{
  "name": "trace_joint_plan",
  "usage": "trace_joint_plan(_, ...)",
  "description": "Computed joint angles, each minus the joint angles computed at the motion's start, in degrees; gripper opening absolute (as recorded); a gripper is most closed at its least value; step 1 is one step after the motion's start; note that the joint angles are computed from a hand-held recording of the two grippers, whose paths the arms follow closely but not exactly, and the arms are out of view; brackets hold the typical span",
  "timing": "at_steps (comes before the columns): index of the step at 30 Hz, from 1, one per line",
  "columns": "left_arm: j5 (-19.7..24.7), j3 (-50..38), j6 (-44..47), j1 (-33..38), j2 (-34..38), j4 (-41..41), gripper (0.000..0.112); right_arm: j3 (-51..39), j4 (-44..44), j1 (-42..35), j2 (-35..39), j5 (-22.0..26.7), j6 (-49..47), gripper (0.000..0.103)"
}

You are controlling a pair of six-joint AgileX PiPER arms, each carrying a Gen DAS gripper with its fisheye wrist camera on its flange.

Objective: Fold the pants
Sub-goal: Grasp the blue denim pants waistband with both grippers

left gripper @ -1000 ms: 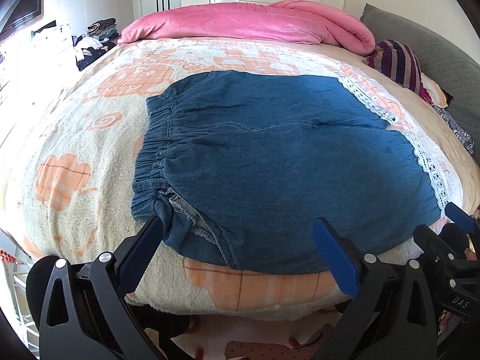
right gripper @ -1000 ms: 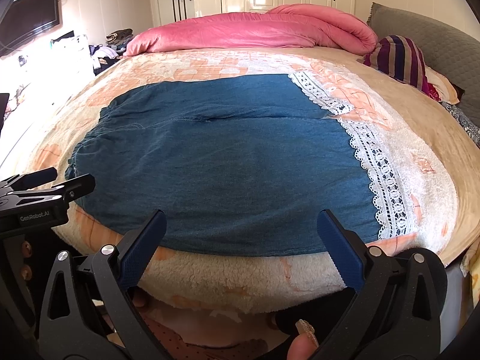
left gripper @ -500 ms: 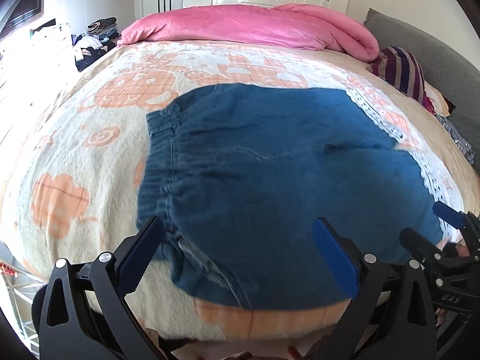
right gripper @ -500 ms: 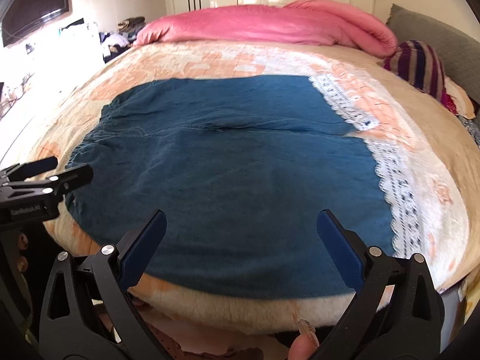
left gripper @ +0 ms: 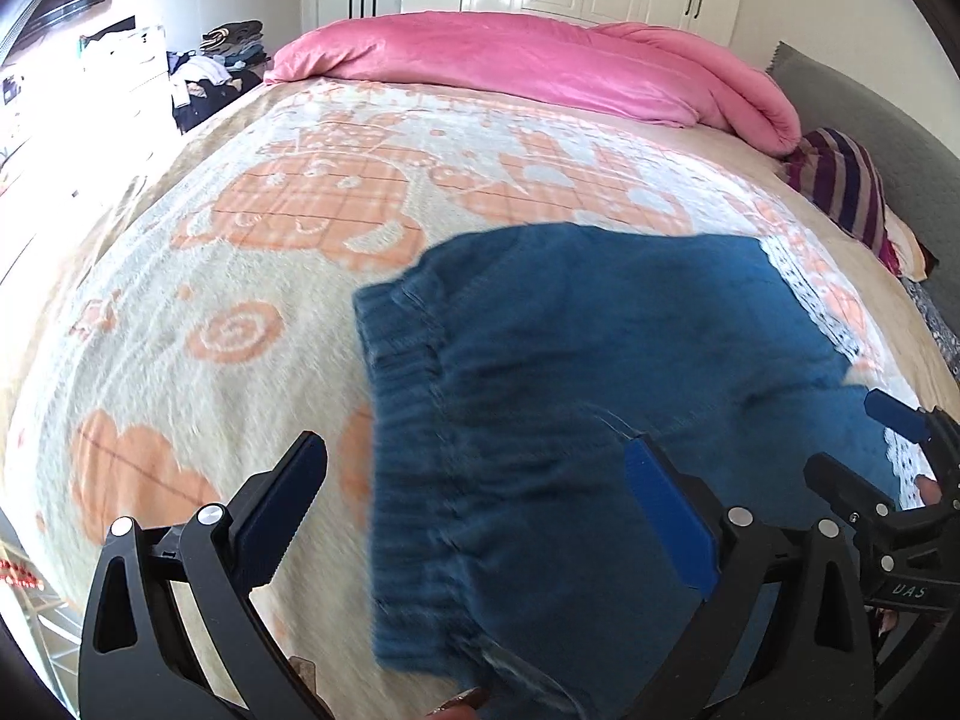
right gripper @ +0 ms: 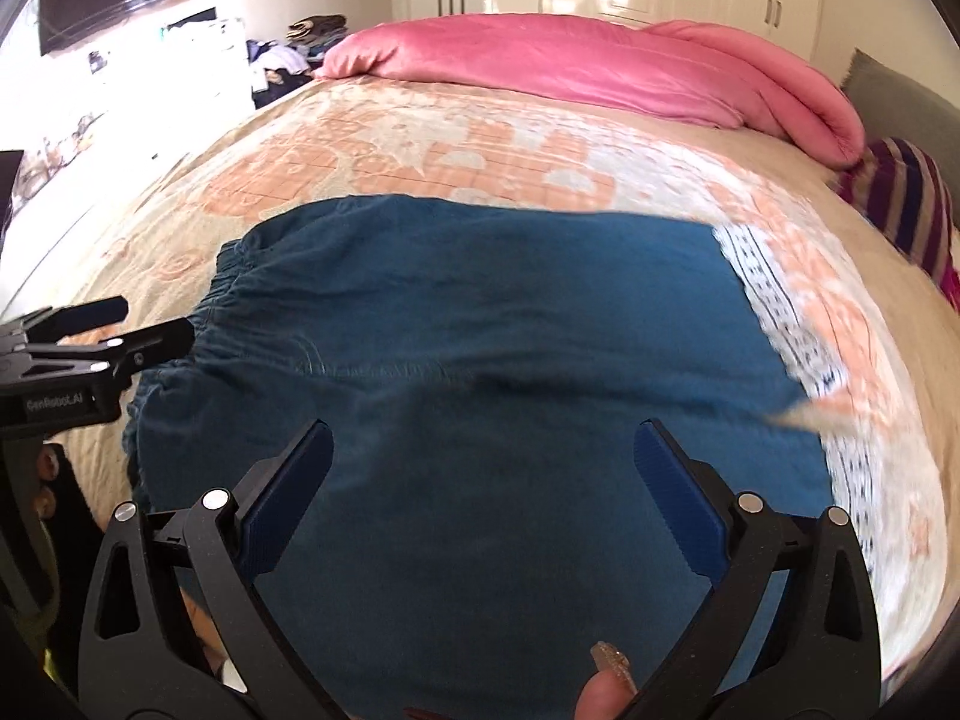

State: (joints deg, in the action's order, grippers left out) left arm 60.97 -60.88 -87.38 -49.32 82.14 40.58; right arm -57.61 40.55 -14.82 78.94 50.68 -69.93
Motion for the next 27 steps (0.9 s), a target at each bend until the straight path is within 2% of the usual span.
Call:
trace_joint_plan(2,-0.36,0.17,1.63,2.30,-0.17,-0.20,0.099,-1.61,-0.46,1.88,1.36,-0.54,1.01,0.095)
trace_joint_plan(9,-7.05,0.46,10.66,13.12,-0.16,-3.61,0.099,-9.17,-3.03,8.71,7.28,-3.43,5.15,0.095)
trace_joint_plan(13,-10.55,-0.87,17.75,19.42,2.28,-7.18,0.099,-15.90,-7.97,13.31,13.11,-4.59,9.20,0.095)
trace_joint_plan(18,-15.28,-1.92,26.76,26.67,5.27,-12.81,0.099,-28.89,-13.60,16.93,24.02,1.01,15.64,0.095)
trace_joint_plan(23,-18.86,-2.90,32.84,31.83,7.91,-16.62,0.099,-38.50,-16.27,20.04,31.52,3.34,17.36,0.095)
trace_joint_plan(27,-18.96,-3.74,32.95,31.91,10.49,-13.11,0.099,-47.05,-17.42,22.39,37.00,5.68,16.38,0.095)
